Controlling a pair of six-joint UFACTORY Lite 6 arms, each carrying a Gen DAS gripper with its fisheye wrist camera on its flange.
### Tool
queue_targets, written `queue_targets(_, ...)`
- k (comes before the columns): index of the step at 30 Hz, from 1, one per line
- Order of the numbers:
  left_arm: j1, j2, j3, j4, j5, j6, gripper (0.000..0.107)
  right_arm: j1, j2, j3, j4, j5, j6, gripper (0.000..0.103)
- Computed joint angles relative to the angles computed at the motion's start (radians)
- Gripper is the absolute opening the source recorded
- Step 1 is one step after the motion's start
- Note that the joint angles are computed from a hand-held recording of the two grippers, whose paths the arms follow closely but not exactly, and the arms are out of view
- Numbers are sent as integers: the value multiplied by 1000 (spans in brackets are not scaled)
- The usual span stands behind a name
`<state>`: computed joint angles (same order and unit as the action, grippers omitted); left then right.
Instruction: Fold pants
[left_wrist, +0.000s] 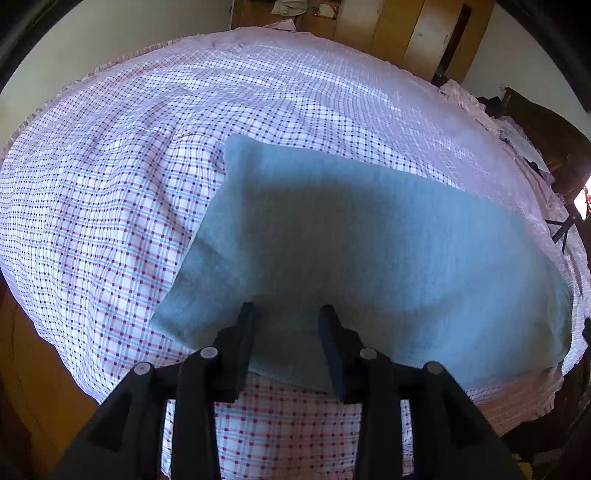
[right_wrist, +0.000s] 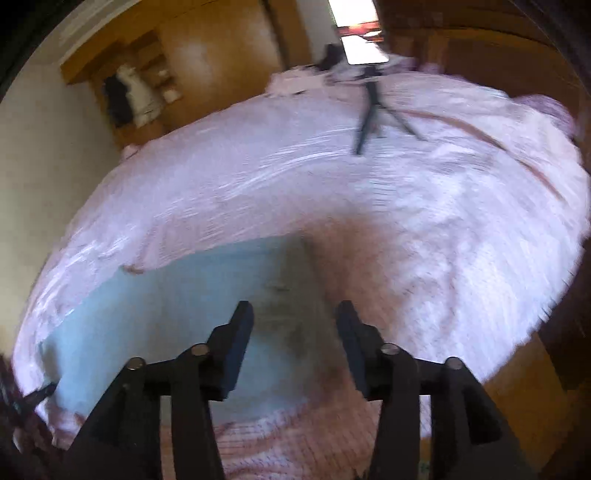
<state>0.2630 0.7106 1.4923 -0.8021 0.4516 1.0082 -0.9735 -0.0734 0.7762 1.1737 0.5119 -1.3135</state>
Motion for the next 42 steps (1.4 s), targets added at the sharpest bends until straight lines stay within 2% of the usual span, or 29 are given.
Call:
queue_targets(2,-14,-10,-14,10,-19,-15,38,21,80,54,12,28,-49,46)
queue_targets(8,-54,-29,-21,123,-49,-155,39,76,349,199,-27,-69,-56,47)
queue_targets(9,-60,-27,-17,150,-54,-185,39,70,378,215,-42,-64,-55,47)
queue_targets(13,-75,-10,8,221,-62,-278,41,-13,492,275,-18,65,-193,47)
queue_targets(19,-115,14,35,354,-99,-427,44,-39,498,299,-135,138,-95,49)
queue_targets(22,-121,27,46,356,-106,-436,45,-28,471,273,-176,127,-105,49)
queue_targets(25,-114,33,45,317,-112,-402,46,-19,493,281,-159,114,-118,49)
queue_targets(30,-103,22,24,296,-126,-365,47,14,492,247,-52,66,-202,57)
queue_targets(33,-105,24,25,278,-128,-356,47,19,480,224,-8,56,-243,57)
queue_targets(36,-100,14,7,235,-136,-311,47,1,484,231,-20,78,-222,48)
queue_targets(38,-95,0,-14,198,-143,-273,47,-22,473,235,-54,97,-180,28)
queue_targets(42,-88,-26,-47,167,-143,-236,47,-81,437,240,-84,204,-86,20)
